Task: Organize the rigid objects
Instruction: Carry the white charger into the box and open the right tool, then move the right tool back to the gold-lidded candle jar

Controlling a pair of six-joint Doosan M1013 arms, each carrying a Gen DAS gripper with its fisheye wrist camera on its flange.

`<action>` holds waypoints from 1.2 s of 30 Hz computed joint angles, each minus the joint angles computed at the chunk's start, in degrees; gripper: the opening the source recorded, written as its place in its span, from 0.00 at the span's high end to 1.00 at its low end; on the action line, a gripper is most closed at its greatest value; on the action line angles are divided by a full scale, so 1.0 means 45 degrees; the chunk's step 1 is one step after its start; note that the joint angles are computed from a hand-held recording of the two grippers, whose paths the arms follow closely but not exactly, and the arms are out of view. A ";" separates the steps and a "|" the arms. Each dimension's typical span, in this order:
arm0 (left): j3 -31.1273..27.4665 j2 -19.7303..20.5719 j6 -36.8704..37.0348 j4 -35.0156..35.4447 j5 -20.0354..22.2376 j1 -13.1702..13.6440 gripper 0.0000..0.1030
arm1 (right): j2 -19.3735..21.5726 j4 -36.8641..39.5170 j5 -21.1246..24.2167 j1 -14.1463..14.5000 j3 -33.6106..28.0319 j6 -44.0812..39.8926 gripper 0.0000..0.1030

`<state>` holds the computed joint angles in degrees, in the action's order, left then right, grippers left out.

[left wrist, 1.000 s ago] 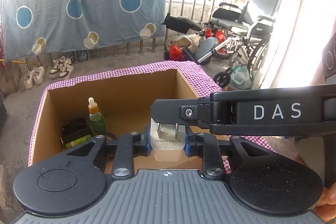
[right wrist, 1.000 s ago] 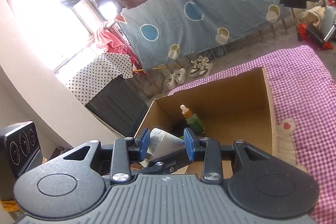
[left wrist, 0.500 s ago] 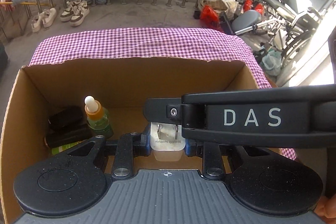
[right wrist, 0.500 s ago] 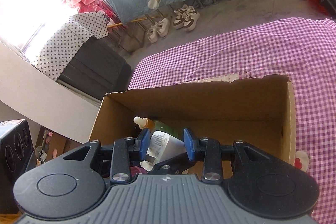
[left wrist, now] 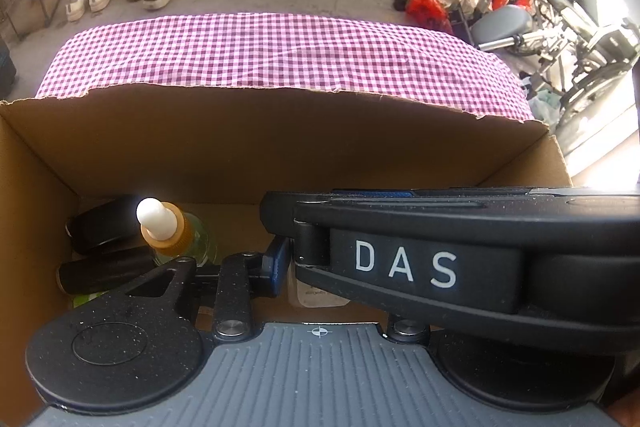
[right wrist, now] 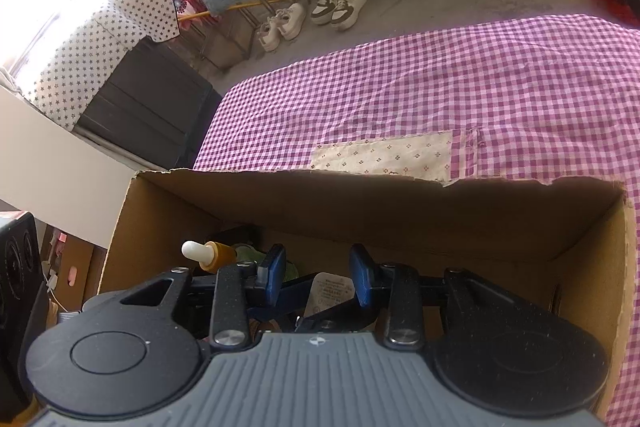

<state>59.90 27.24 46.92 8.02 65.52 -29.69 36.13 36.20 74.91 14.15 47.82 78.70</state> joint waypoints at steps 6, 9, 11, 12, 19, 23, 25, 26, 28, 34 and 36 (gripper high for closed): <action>0.0015 -0.0179 0.0116 0.0377 -0.0035 -0.0175 0.41 | -0.0530 0.0254 -0.0840 -0.0094 0.0682 -0.0423 0.62; 0.0192 -0.0453 0.0122 0.0705 -0.0195 -0.0360 0.31 | -0.1276 0.0868 -0.1737 -0.0311 0.1630 -0.0906 0.62; 0.0482 -0.0801 0.0138 0.0852 -0.0526 -0.0527 0.28 | -0.1860 0.1380 -0.2367 -0.0494 0.2364 -0.1328 0.62; 0.0637 -0.0969 0.0149 0.0918 -0.0685 -0.0608 0.23 | -0.2163 0.1612 -0.2703 -0.0580 0.2755 -0.1590 0.62; 0.1972 -0.2363 -0.0390 0.2238 -0.1727 -0.1483 0.10 | -0.4741 0.3751 -0.4836 -0.1226 0.6029 -0.3836 0.58; 0.3252 -0.3475 -0.1125 0.3510 -0.2657 -0.2266 0.02 | -0.6066 0.4809 -0.5459 -0.1480 0.7813 -0.4899 0.58; 0.3855 -0.3930 -0.1439 0.4167 -0.2869 -0.2654 0.01 | -0.6690 0.5124 -0.5750 -0.1552 0.8707 -0.5285 0.58; 0.4189 -0.4164 -0.1568 0.4392 -0.2920 -0.2808 0.01 | -0.6948 0.5162 -0.5852 -0.1564 0.9090 -0.5304 0.58; 0.4801 -0.4538 -0.2061 0.4903 -0.2876 -0.3118 0.01 | -0.7385 0.5148 -0.5878 -0.1584 0.9799 -0.5150 0.58; 0.6218 -0.5091 -0.3383 0.5939 -0.2372 -0.3838 0.01 | -0.8298 0.4201 -0.6126 -0.1401 1.1258 -0.4558 0.58; 0.6654 -0.5204 -0.3852 0.6163 -0.2278 -0.3968 0.01 | -0.8431 0.3926 -0.6156 -0.1244 1.1546 -0.4509 0.58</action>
